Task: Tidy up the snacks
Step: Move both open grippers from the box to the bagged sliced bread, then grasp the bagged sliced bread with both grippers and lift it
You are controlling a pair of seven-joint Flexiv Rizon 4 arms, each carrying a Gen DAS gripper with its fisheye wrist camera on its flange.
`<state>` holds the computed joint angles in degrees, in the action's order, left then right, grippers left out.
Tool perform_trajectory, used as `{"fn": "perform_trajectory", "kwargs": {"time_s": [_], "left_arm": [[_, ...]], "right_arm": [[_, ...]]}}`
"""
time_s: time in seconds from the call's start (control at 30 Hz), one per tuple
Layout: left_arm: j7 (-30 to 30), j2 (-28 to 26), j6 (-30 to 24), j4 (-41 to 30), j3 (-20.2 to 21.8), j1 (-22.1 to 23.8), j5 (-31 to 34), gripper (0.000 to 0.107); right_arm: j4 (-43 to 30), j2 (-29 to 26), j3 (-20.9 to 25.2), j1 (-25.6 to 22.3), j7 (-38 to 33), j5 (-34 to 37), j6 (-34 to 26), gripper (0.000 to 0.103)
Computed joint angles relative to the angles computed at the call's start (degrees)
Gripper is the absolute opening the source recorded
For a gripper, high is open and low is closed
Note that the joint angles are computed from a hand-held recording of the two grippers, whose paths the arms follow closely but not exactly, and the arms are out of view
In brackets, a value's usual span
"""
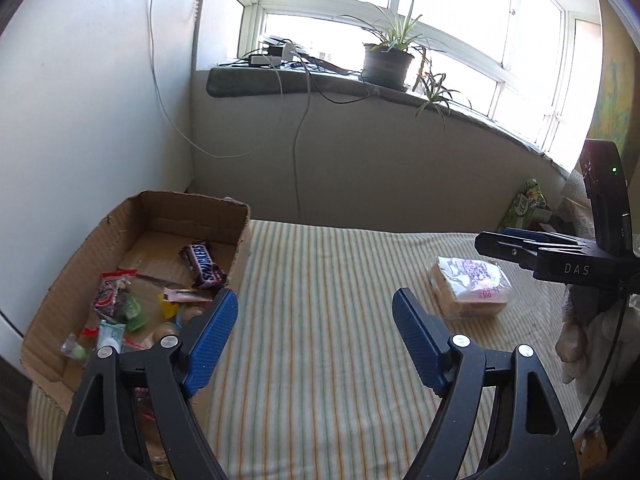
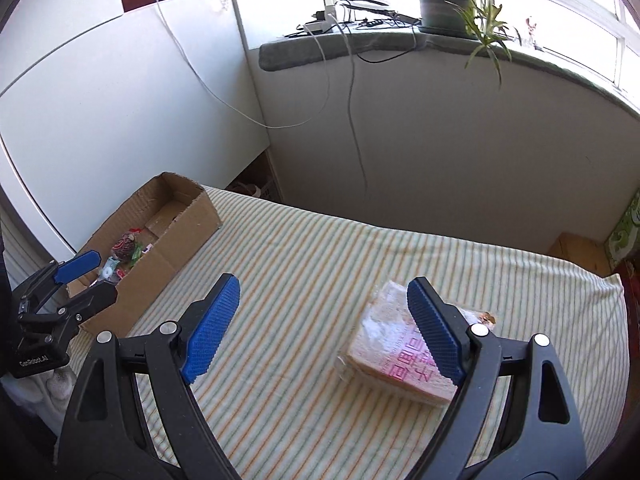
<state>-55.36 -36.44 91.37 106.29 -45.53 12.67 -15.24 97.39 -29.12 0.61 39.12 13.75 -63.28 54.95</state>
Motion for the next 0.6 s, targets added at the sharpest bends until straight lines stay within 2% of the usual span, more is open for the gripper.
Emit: {"fn": "perform_trajectory", "kwargs": {"time_s": [0.13, 0.23, 0.33, 0.47, 0.6], "left_arm": [[0.97, -2.03, -5.40, -2.06, -2.45, -0.65, -2.48, 0.074], [2.68, -2.88, -8.63, -3.78, -1.92, -3.15, -4.68, 0.070], [3.76, -3.53, -12.39, -5.99, 0.00, -6.44, -6.64, 0.066], [4.44, -4.40, -17.41, -9.05, 2.96, -10.47, -9.20, 0.064], [3.71, -5.30, -22.61, -12.59, 6.90, -14.64, -11.50, 0.058]], "right_arm": [[5.92, 3.07, 0.10, -1.99, 5.75, -1.59, 3.15, 0.088], [9.54, 4.80, 0.34, -3.70, 10.26, -3.24, 5.40, 0.088], [12.52, 5.83, 0.43, -5.81, 15.18, -5.76, 9.06, 0.086], [14.75, 5.84, 0.32, -8.22, 20.33, -8.90, 13.98, 0.078], [16.10, 5.61, -0.26, -10.01, 24.97, -12.68, 18.18, 0.077]]}}
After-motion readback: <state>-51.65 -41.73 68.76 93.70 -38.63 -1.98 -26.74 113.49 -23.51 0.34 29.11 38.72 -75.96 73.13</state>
